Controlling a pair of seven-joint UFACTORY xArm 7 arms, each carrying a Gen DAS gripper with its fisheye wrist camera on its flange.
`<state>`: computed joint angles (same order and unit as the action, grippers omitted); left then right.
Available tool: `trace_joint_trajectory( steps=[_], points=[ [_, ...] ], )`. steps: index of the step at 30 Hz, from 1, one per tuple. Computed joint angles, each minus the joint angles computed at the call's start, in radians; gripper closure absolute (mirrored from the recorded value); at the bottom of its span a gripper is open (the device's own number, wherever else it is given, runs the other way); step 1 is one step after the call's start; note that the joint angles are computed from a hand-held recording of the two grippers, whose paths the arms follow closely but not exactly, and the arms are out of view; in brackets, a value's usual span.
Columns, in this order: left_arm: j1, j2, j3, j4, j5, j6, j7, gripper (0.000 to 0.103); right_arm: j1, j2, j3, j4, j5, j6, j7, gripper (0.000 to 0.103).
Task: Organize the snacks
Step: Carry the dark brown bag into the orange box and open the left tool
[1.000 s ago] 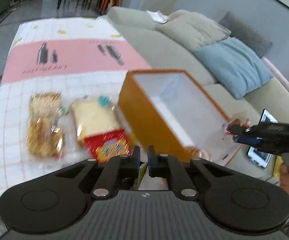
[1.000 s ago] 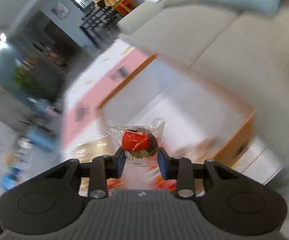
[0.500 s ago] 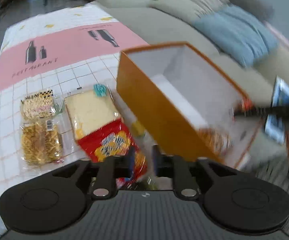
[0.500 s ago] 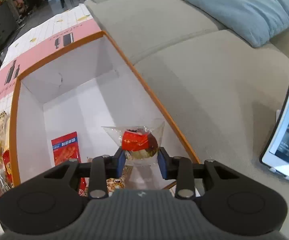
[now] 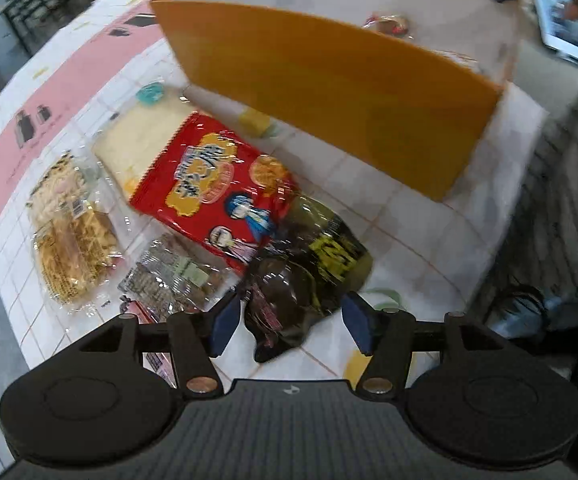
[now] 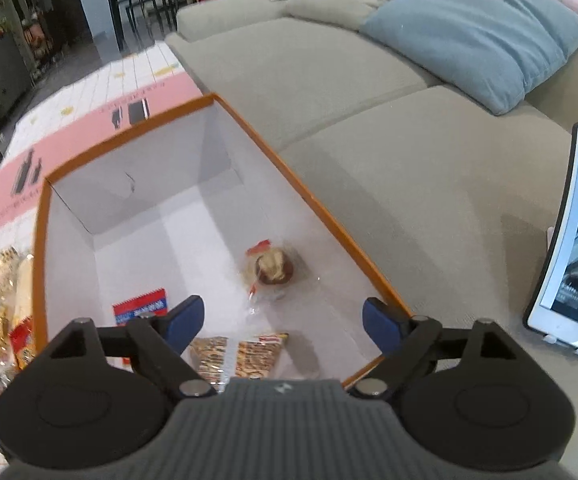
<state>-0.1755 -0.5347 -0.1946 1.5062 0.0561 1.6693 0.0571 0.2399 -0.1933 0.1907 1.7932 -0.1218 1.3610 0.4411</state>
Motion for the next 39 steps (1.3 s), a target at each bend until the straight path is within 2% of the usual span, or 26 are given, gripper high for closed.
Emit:
trace_joint_trajectory(
  steps=[3, 4, 8, 10, 11, 13, 15, 18, 25, 29, 33, 39],
  points=[
    [0.005, -0.03, -0.025, -0.064, 0.042, -0.085, -0.019, 0.031, -0.004, -0.05, -0.008, -0.069, 0.027, -0.068, 0.027, 0.019],
    [-0.001, -0.03, -0.025, -0.071, 0.038, -0.09, -0.012, 0.031, -0.01, -0.069, -0.007, -0.096, 0.026, -0.099, 0.05, 0.019],
    [-0.009, -0.047, -0.055, -0.125, 0.079, -0.099, -0.002, 0.016, -0.023, -0.112, -0.017, -0.154, 0.059, -0.21, 0.08, 0.019],
    [-0.006, -0.069, -0.051, -0.155, 0.076, -0.133, -0.027, 0.015, -0.022, -0.11, -0.024, -0.159, 0.086, -0.238, 0.065, 0.019],
    [-0.004, -0.065, -0.041, -0.151, 0.058, -0.129, -0.042, 0.017, -0.022, -0.111, -0.026, -0.163, 0.096, -0.246, 0.059, 0.019],
    [0.001, -0.051, -0.004, -0.133, 0.0, -0.107, -0.076, 0.027, -0.025, -0.108, -0.025, -0.165, 0.11, -0.247, 0.062, 0.019],
    [0.025, -0.044, 0.005, -0.124, -0.003, -0.096, -0.129, 0.046, -0.026, -0.101, -0.027, -0.162, 0.125, -0.244, 0.067, 0.019],
    [0.032, -0.048, 0.029, -0.119, -0.021, -0.083, -0.153, 0.055, -0.023, -0.106, -0.027, -0.172, 0.137, -0.259, 0.059, 0.019],
    [0.007, -0.107, 0.048, -0.119, -0.068, -0.086, -0.116, 0.056, -0.018, -0.101, -0.036, -0.178, 0.179, -0.242, 0.042, 0.019],
    [0.005, -0.144, 0.035, -0.118, -0.071, -0.126, -0.104, 0.056, -0.02, -0.112, -0.046, -0.195, 0.21, -0.258, 0.059, 0.019],
    [0.005, -0.135, 0.033, -0.098, -0.09, -0.162, -0.105, 0.057, -0.024, -0.112, -0.055, -0.201, 0.231, -0.27, 0.069, 0.019],
    [0.02, -0.106, 0.022, -0.062, -0.087, -0.168, -0.146, 0.058, -0.03, -0.118, -0.067, -0.214, 0.258, -0.289, 0.083, 0.02]
  ],
)
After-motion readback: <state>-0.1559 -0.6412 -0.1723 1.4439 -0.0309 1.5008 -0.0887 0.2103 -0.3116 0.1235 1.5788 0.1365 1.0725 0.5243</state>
